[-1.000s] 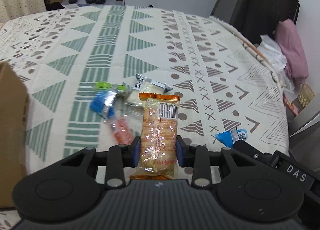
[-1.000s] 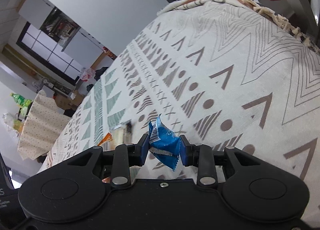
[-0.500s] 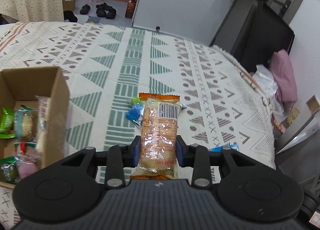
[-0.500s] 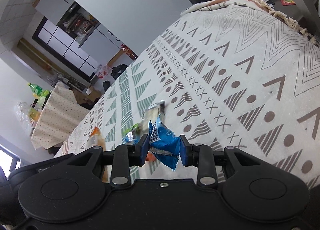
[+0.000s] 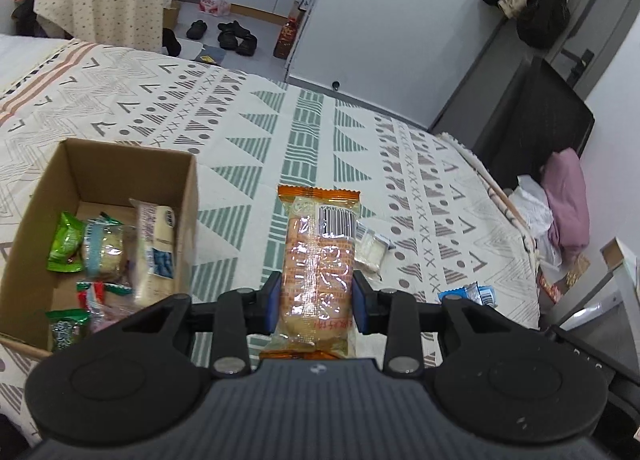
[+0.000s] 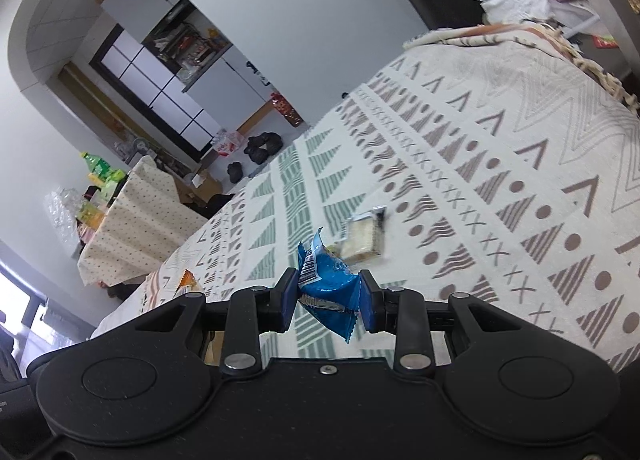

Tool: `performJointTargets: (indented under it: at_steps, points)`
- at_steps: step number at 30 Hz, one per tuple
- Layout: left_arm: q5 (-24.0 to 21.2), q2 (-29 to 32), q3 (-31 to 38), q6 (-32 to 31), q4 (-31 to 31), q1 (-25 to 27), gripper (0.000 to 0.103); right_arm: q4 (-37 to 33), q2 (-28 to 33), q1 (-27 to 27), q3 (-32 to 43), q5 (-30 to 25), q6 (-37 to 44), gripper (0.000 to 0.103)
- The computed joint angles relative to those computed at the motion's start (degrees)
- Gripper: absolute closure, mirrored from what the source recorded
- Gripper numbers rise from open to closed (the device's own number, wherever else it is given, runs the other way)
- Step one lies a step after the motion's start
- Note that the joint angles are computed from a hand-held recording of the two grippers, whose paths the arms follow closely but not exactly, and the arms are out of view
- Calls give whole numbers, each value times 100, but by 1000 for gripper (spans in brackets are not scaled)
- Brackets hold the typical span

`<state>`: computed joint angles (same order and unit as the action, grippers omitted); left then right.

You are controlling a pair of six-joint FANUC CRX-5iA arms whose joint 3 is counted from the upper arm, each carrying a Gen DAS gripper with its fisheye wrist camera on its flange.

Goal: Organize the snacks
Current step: 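Carry both snacks over the box and open both tools to release them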

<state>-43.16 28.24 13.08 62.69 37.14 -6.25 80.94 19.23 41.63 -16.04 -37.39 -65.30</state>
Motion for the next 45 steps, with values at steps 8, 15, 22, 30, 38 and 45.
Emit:
performJointTargets:
  at_steps: [8, 15, 22, 30, 38, 45]
  points:
    - [0, -49, -55, 35, 196, 235, 69, -158, 158, 114, 387, -63, 371, 72]
    - [-8, -43, -60, 174, 314, 439, 69, -325, 378, 168, 808, -24, 794, 72]
    - [-86, 80, 112, 312, 385, 625, 69, -506, 629, 206, 1244, 26, 1196, 72]
    - [-201, 271, 351, 523, 439, 836, 69, -686, 942, 214, 1731, 70, 1531, 72]
    - [-197, 510, 660, 1032, 425, 1005, 69, -751, 1361, 155, 2332, 325, 1781, 72]
    - [-400, 817, 1060, 1543, 148, 1134, 69, -1293, 1880, 168, 3113, 548, 2500, 72]
